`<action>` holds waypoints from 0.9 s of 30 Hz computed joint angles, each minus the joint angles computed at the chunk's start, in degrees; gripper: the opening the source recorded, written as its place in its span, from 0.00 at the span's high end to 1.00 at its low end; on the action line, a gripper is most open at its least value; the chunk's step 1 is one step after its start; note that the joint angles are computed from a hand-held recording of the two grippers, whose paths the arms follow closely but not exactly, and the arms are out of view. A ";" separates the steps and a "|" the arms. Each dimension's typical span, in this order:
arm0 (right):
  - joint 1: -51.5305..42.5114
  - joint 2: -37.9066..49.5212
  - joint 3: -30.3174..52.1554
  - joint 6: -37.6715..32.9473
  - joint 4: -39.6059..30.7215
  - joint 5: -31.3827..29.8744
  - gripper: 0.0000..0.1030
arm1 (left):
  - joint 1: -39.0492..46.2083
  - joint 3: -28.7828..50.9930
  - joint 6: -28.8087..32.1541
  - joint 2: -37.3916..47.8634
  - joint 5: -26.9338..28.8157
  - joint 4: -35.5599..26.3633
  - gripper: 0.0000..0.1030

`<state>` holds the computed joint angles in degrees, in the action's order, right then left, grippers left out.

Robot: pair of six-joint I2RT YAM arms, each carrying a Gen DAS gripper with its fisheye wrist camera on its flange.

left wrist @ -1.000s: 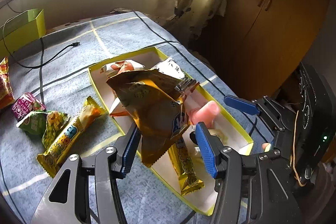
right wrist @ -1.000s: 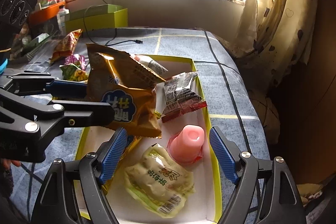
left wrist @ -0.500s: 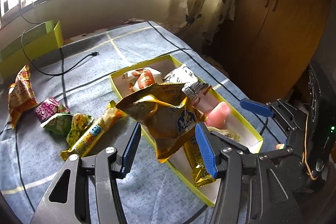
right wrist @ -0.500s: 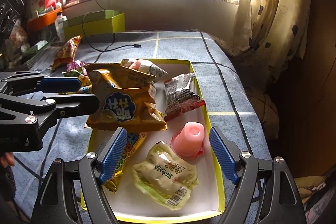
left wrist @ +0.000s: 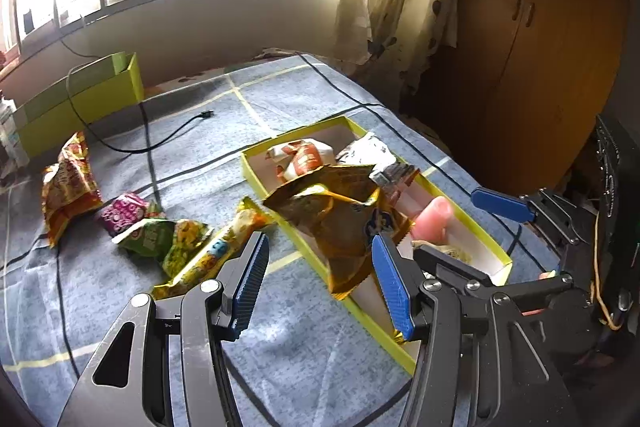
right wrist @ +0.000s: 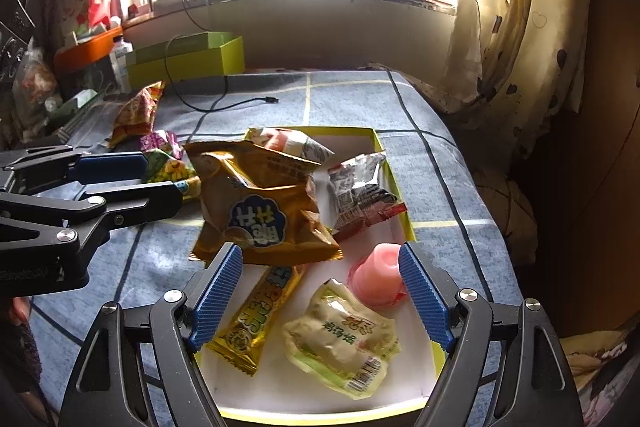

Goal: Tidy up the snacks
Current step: 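Open the left gripper to drop the yellow chip bag into the tray, then grasp the yellow candy bar with right gripper while left gripper moves toward green packet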

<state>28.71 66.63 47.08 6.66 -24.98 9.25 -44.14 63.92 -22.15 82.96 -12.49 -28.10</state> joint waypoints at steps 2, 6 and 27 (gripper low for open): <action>0.56 0.52 0.45 0.32 -0.02 0.24 0.22 | 0.35 -0.54 -0.01 -0.71 0.08 0.04 0.46; 1.59 1.02 0.91 1.30 0.50 0.85 0.22 | 1.45 -1.62 -0.29 -1.81 0.41 0.07 0.46; 9.89 10.03 9.29 5.03 2.52 2.10 0.22 | 18.04 -13.33 -0.29 -12.85 6.26 1.50 0.47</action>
